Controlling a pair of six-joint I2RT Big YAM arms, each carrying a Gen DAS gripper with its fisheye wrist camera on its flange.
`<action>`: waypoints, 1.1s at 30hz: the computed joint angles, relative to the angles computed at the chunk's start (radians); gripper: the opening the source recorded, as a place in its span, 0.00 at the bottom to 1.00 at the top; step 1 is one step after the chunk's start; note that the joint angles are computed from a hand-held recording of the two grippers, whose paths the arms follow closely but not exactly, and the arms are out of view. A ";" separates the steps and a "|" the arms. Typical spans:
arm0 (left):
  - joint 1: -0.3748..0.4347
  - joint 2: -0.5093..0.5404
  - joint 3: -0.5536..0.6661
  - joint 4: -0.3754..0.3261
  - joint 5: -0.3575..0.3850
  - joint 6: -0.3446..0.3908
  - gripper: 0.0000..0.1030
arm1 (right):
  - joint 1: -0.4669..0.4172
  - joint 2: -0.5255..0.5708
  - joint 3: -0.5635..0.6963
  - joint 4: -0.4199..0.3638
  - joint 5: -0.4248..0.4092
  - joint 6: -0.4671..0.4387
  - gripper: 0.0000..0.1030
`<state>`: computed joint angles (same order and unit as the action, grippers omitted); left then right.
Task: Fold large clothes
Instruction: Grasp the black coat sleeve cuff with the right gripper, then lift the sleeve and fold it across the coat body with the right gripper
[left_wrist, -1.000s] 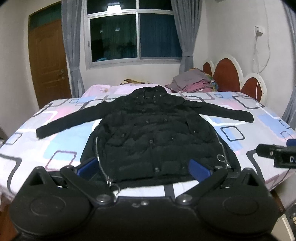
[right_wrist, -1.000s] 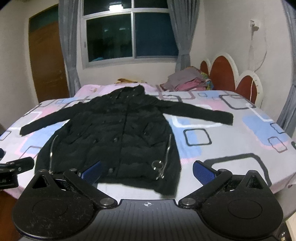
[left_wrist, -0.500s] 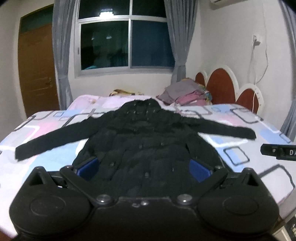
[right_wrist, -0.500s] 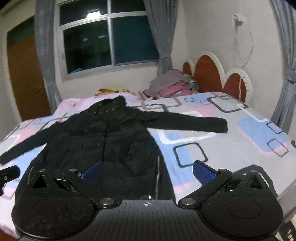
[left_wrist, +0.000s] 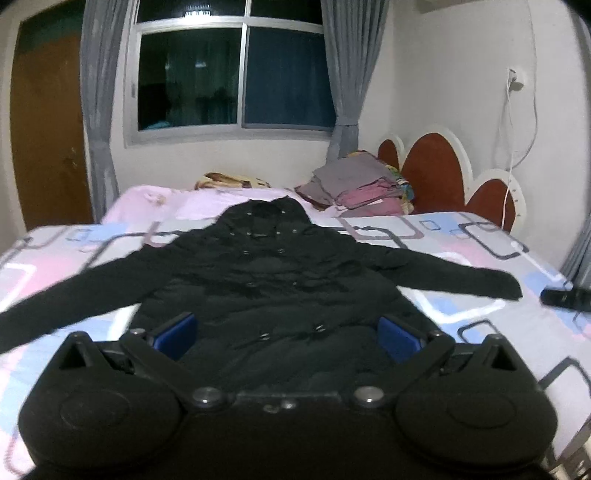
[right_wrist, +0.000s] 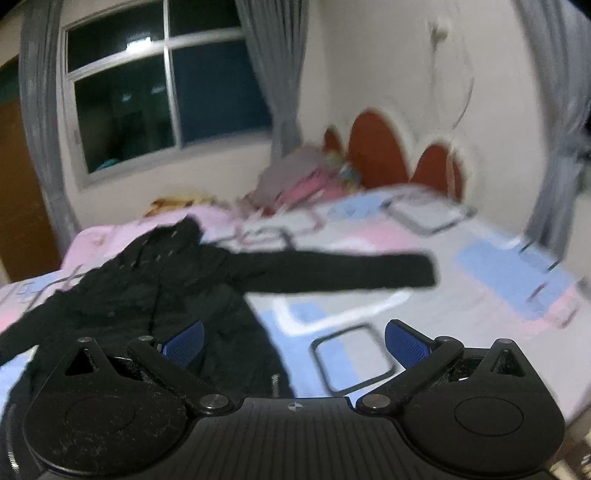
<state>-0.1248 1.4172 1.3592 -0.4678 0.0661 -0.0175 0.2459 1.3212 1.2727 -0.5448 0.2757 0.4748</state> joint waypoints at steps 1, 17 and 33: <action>-0.005 0.022 0.013 0.010 -0.002 -0.002 1.00 | -0.025 0.022 0.009 0.004 -0.039 0.021 1.00; -0.115 0.549 0.610 -0.147 -0.126 -0.002 0.99 | -0.349 0.501 0.363 0.061 -0.210 0.135 0.49; -0.108 0.793 0.981 -0.352 -0.204 -0.027 0.99 | -0.426 0.649 0.426 0.113 -0.266 0.291 0.49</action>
<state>-0.2328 2.2101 2.3399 -0.8198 -0.1375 -0.0444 -0.1797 1.9702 1.6982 -0.4316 0.0100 0.7658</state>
